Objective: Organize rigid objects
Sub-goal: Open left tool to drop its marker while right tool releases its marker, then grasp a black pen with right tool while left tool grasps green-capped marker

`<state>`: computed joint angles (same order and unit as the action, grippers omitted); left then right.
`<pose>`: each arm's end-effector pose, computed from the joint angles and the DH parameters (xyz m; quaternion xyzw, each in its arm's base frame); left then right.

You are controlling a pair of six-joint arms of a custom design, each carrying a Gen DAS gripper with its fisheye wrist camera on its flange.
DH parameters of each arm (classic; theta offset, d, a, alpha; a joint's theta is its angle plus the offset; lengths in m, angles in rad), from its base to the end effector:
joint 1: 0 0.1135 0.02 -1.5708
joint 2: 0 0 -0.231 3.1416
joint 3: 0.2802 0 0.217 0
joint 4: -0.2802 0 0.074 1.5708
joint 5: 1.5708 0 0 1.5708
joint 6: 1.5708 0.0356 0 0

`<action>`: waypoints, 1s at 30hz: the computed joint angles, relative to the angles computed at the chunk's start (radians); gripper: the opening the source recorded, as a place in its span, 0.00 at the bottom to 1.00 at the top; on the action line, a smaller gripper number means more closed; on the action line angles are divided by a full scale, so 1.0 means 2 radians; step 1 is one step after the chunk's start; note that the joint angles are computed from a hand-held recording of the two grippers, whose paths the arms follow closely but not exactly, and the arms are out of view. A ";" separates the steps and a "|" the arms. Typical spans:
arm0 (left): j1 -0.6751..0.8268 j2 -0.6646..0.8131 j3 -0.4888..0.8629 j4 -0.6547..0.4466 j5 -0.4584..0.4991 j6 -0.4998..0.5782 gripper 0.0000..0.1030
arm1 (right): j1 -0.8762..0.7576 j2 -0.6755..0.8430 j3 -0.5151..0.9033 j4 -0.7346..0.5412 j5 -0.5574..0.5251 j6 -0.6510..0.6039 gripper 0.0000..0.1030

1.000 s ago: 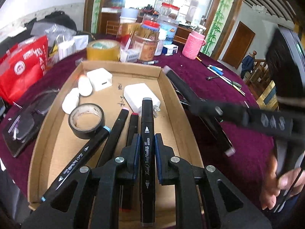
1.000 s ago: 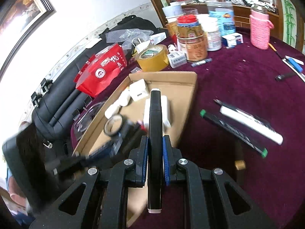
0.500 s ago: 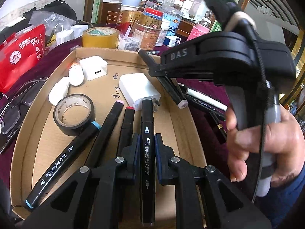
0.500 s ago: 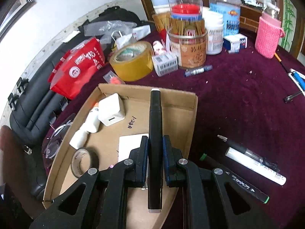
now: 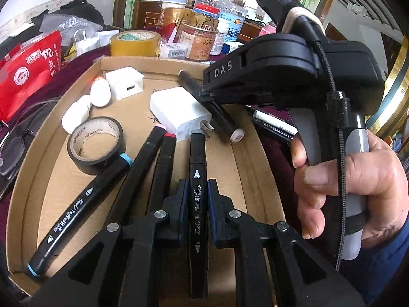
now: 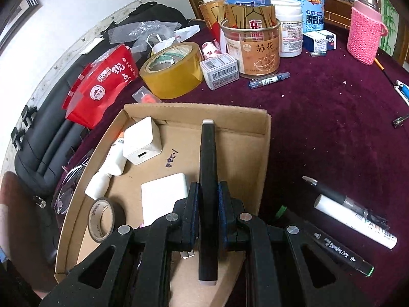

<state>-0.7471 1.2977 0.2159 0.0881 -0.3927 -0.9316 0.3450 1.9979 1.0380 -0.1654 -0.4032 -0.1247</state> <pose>0.1317 -0.1035 0.0905 -0.1419 0.9311 -0.0828 0.3256 0.3063 0.1249 0.0910 -0.2654 0.9190 0.2179 0.1937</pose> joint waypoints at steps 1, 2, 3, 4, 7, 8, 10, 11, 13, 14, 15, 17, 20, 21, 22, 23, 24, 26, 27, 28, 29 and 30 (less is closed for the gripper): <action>-0.004 0.002 0.002 -0.003 -0.004 -0.002 0.12 | -0.001 0.001 0.002 -0.007 -0.005 -0.001 0.13; -0.007 0.003 0.004 -0.008 -0.009 -0.004 0.12 | -0.002 0.001 0.002 -0.009 -0.011 -0.002 0.13; -0.012 0.004 0.008 -0.013 -0.013 -0.006 0.12 | -0.003 0.001 0.001 -0.011 -0.017 -0.005 0.13; -0.016 0.006 0.011 -0.018 -0.015 -0.008 0.12 | -0.003 0.001 -0.001 -0.014 -0.020 -0.007 0.13; -0.024 0.010 0.014 -0.021 -0.019 -0.012 0.12 | -0.003 -0.001 -0.007 -0.018 -0.030 -0.013 0.13; -0.023 0.013 0.017 -0.019 -0.018 -0.010 0.12 | -0.004 -0.004 -0.011 -0.018 -0.033 -0.015 0.13; -0.024 0.016 0.022 -0.026 -0.020 -0.011 0.12 | -0.011 -0.011 -0.018 -0.025 -0.045 -0.023 0.13; -0.024 0.016 0.024 -0.029 -0.018 -0.012 0.12 | -0.016 -0.016 -0.022 -0.027 -0.053 -0.027 0.14; -0.021 0.015 0.026 -0.032 -0.014 -0.009 0.13 | -0.030 -0.030 -0.031 -0.037 -0.073 -0.042 0.14; -0.020 0.016 0.028 -0.035 -0.012 -0.009 0.13 | -0.036 -0.036 -0.033 -0.041 -0.081 -0.049 0.14; -0.020 0.017 0.031 -0.038 -0.011 -0.010 0.13 | -0.046 -0.046 -0.037 -0.049 -0.091 -0.059 0.14; -0.020 0.015 0.035 -0.047 -0.011 -0.010 0.13 | -0.066 -0.060 -0.040 -0.060 -0.108 -0.073 0.14; -0.021 0.003 0.037 -0.061 -0.014 -0.015 0.13 | -0.106 -0.072 -0.033 -0.071 -0.121 -0.096 0.16; -0.024 -0.005 0.038 -0.070 -0.017 -0.017 0.13 | -0.119 -0.070 -0.028 -0.069 -0.117 -0.100 0.20; -0.026 -0.010 0.038 -0.076 -0.022 -0.021 0.13 | -0.139 -0.058 -0.013 -0.067 -0.106 -0.103 0.21; -0.030 -0.017 0.039 -0.084 -0.027 -0.026 0.13 | -0.151 -0.040 0.005 -0.064 -0.093 -0.101 0.24; -0.033 -0.024 0.039 -0.091 -0.031 -0.029 0.13 | -0.158 -0.024 0.022 -0.065 -0.083 -0.101 0.27; -0.040 -0.033 0.042 -0.101 -0.035 -0.032 0.13 | -0.170 0.034 0.079 -0.083 -0.042 -0.115 0.27; -0.047 -0.035 0.046 -0.107 -0.040 -0.034 0.13 | -0.177 0.057 0.095 -0.081 -0.031 -0.110 0.27; -0.052 -0.034 0.049 -0.110 -0.044 -0.034 0.13 | -0.182 0.080 0.113 -0.087 -0.029 -0.115 0.27; -0.057 -0.032 0.053 -0.114 -0.047 -0.036 0.13 | -0.188 0.095 0.127 -0.097 -0.037 -0.122 0.27; -0.060 -0.029 0.058 -0.117 -0.050 -0.036 0.13 | -0.193 0.101 0.129 -0.094 -0.045 -0.122 0.27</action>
<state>-0.8680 1.2391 0.3309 -0.1455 -0.4924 -1.0033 -0.0420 2.1999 1.2960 -0.3524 -0.4922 -0.3678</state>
